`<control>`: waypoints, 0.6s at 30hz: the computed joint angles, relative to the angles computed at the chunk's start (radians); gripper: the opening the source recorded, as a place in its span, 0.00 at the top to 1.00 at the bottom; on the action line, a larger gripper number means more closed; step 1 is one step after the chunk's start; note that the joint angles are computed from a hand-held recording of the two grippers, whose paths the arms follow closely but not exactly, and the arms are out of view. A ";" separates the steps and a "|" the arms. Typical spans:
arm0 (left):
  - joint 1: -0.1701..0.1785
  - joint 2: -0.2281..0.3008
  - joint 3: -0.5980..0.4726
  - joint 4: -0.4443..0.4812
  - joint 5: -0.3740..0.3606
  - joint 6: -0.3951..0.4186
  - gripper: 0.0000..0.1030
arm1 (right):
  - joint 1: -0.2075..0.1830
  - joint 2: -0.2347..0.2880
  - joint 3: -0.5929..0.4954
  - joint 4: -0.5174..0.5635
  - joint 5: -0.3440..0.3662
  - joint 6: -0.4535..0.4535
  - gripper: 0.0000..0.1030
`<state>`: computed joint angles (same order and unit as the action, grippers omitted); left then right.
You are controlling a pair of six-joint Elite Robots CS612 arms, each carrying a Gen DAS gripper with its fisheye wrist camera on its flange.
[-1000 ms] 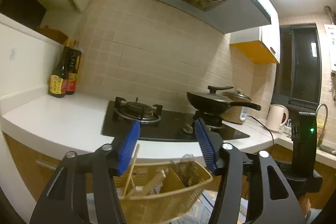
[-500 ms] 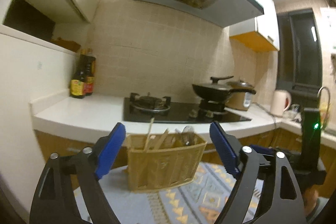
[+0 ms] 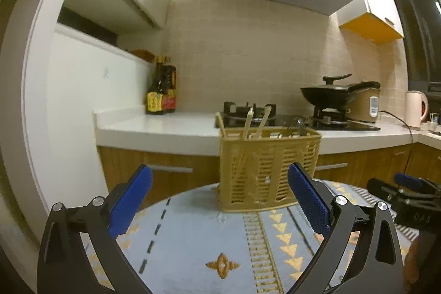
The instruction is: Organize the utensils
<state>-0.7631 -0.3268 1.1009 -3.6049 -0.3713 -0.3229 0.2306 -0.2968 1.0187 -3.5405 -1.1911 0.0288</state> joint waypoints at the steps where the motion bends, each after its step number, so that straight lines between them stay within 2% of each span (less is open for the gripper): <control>1: 0.001 0.005 -0.005 0.015 0.003 -0.013 0.07 | 0.002 0.003 -0.006 0.006 -0.016 -0.016 0.07; 3: 0.002 0.011 -0.014 0.028 0.000 -0.017 0.07 | 0.009 0.012 -0.016 0.002 -0.062 -0.054 0.07; 5: -0.001 0.013 -0.014 0.043 0.003 -0.031 0.07 | 0.005 0.009 -0.015 0.027 -0.030 -0.061 0.07; 7: -0.002 0.011 -0.010 0.074 0.009 -0.052 0.07 | 0.008 0.011 -0.016 0.015 -0.060 -0.057 0.07; 10: -0.001 0.002 0.003 0.121 0.003 -0.083 0.07 | 0.011 0.012 -0.016 0.015 -0.059 -0.076 0.07; 15: 0.008 -0.022 0.036 0.219 -0.028 -0.190 0.07 | 0.023 0.010 -0.005 -0.005 -0.077 -0.149 0.07; 18: 0.008 -0.026 0.038 0.249 -0.030 -0.212 0.07 | 0.026 0.010 -0.003 -0.010 -0.083 -0.170 0.07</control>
<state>-0.7546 -0.3527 1.1393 -3.3557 -0.4014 -0.5346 0.2571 -0.2870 1.0153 -3.5502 -1.2743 -0.1407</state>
